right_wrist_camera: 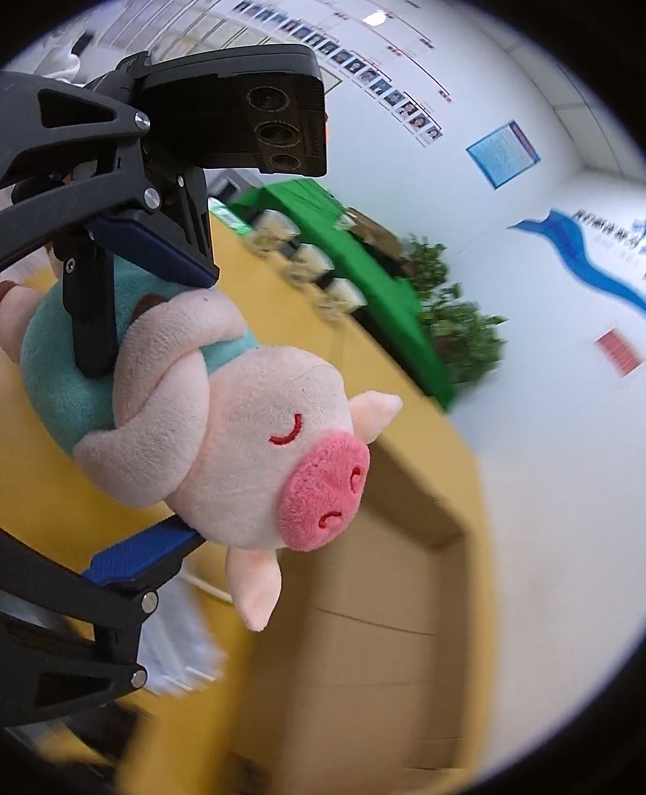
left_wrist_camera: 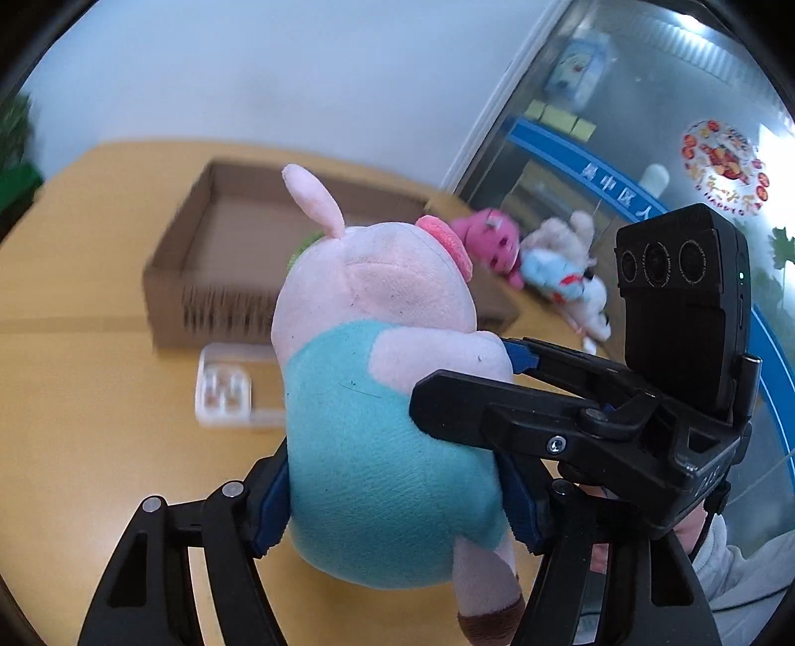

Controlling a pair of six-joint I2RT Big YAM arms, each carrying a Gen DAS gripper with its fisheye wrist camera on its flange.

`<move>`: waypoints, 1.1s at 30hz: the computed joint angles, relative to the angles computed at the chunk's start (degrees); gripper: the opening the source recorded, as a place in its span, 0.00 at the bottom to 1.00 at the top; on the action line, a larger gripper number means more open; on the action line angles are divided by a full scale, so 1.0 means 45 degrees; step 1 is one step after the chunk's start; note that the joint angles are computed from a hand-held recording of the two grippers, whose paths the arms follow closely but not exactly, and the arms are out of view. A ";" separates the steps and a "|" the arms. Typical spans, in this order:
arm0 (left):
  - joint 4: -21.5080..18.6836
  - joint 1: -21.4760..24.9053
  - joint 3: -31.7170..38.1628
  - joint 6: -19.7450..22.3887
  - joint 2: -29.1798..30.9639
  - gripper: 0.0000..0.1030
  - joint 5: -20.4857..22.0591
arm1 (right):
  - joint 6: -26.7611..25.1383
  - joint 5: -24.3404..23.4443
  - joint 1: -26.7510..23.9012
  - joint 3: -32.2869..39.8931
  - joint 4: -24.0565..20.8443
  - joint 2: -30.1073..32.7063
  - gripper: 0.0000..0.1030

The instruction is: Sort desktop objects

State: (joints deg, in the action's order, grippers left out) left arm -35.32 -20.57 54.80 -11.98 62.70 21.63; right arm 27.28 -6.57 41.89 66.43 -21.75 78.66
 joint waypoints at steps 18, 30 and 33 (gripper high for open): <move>-0.1847 0.2438 0.9583 0.0970 0.7296 0.66 0.1304 | -0.3191 -0.2269 -0.3156 1.0864 -0.3603 0.6492 0.84; -0.3777 0.3198 1.3856 -0.0239 1.2370 0.78 0.2727 | -0.1870 -0.4523 -0.4414 1.5414 -0.5670 1.1107 0.75; -0.5233 0.3185 1.5217 -0.0104 1.3405 0.81 0.2325 | -0.1890 -0.4782 -0.4485 1.6061 -0.6087 1.1911 0.75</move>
